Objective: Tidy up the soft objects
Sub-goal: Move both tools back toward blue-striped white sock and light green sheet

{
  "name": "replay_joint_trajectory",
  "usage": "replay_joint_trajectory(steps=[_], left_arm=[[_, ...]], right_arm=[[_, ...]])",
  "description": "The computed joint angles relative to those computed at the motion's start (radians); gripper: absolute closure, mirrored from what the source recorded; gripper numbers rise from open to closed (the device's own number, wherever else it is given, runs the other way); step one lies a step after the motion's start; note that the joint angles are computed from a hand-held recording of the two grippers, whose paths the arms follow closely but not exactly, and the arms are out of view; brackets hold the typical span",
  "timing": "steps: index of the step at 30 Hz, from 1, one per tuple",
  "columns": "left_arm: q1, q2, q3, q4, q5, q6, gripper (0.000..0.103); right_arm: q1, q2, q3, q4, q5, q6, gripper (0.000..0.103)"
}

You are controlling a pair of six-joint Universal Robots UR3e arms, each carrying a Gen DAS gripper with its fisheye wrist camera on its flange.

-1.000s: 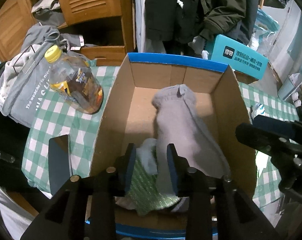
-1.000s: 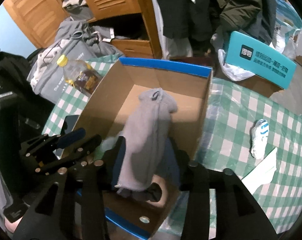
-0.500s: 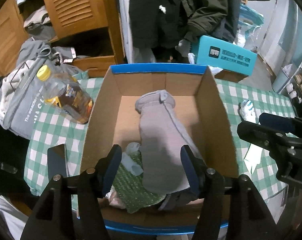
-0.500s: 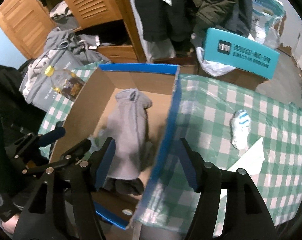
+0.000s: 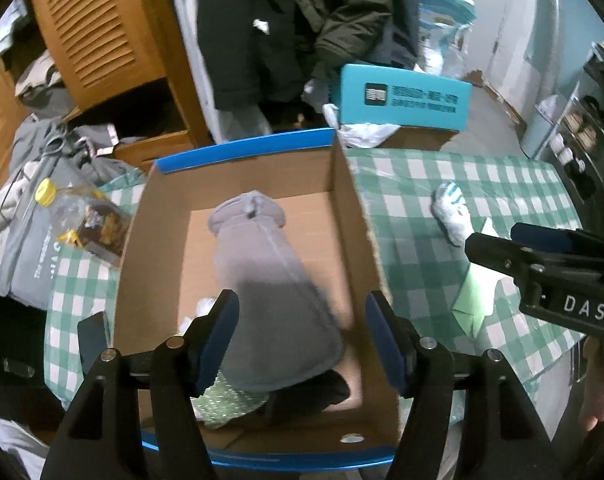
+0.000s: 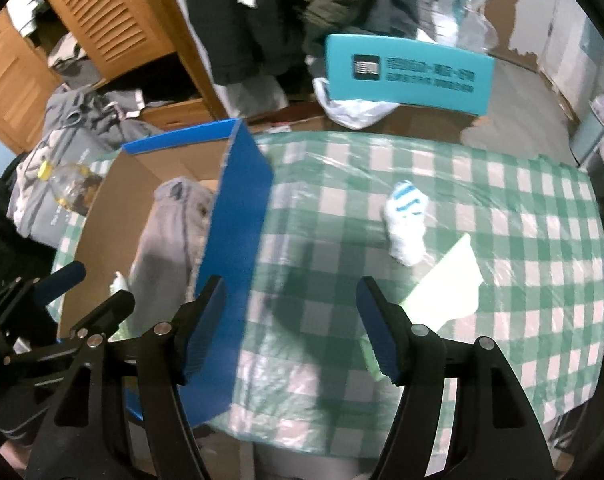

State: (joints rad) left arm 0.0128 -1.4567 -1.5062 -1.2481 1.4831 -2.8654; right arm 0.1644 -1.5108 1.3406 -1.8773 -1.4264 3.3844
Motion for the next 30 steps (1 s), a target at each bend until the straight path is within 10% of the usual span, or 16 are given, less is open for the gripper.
replay_joint_trajectory(steps=[30], left_arm=[[-0.304,-0.265,0.167,0.034,0.092,-0.191,0.027]], right_arm=[[-0.281,-0.222,0.382,0.007,-0.001,-0.161,0.036]])
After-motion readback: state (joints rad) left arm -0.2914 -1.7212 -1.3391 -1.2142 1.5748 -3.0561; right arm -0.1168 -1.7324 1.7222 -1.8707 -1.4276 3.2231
